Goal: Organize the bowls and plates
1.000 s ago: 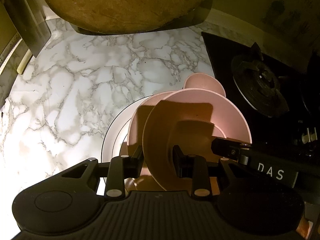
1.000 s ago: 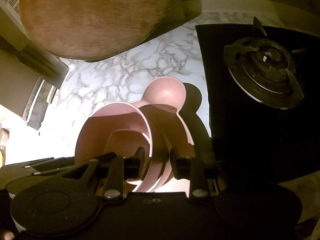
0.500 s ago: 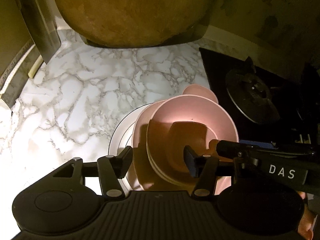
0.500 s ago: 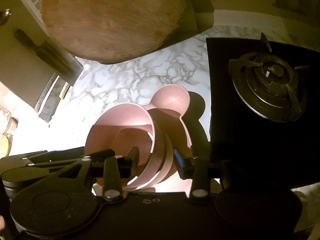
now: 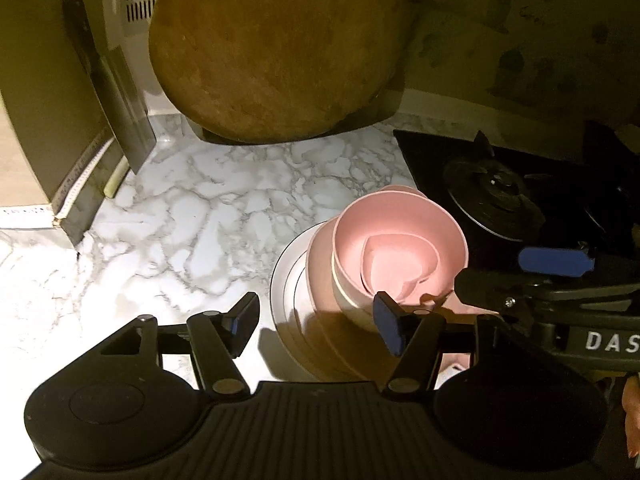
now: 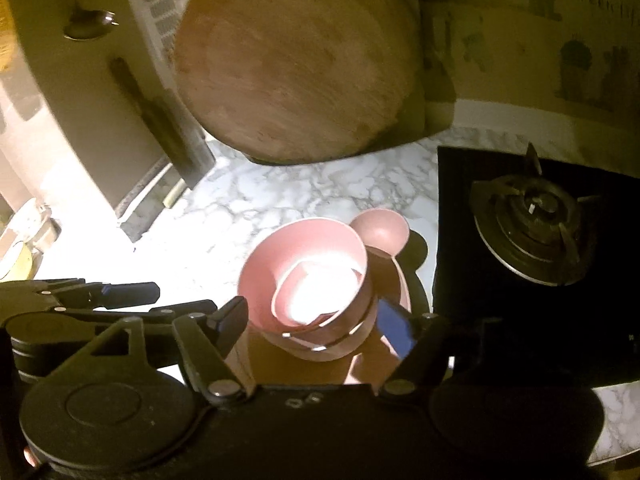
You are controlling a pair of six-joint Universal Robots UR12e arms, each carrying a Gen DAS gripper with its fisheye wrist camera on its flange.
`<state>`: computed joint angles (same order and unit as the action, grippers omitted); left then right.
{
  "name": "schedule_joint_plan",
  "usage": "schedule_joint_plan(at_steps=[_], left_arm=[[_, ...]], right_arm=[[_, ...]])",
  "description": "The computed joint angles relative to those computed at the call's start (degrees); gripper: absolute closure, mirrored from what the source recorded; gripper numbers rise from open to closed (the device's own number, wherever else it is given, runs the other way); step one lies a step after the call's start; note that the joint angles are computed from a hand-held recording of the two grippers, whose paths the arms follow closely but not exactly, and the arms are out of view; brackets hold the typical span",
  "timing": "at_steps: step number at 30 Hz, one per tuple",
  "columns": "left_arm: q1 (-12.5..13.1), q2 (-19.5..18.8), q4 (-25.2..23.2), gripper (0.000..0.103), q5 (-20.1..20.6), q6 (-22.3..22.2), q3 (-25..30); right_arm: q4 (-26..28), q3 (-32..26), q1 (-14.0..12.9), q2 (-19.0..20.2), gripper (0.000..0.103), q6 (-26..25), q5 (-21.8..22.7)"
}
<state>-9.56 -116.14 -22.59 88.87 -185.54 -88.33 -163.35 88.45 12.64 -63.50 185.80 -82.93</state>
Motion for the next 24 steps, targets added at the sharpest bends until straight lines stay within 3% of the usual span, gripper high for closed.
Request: schedule_joint_plan(at_steps=[4,8,10,19,22,24], left_arm=[[-0.12,1.49,3.04,0.041,0.13,1.65,-2.69],[0.03,2.89,6.2,0.028,-0.66,2.51,-5.41],[0.18,3.49,7.65,0.027,-1.25,2.72,-6.7],[0.97,5.6,12.5,0.02,-3.57,0.04,-11.19],[0.86,6.05,15.15,0.001,-3.51,-0.44,-12.39],[0.62,6.23,17.1,0.0,-2.93,-0.27,-13.11]], right_arm=[[-6.66,3.19,0.84,-1.2,0.014,-2.32,-1.68],[-13.97,6.16,1.54,-1.97,0.007,-3.88,-3.42],[-16.95,7.51,1.81,-2.36,0.004,-4.17,-4.39],[-22.21,11.2,1.98,-3.81,0.0,-3.15,-6.52],[-23.68,12.27,1.82,-4.15,0.0,-2.3,-6.0],[-24.87,12.84,1.79,-4.21,0.0,-1.74,-5.8]])
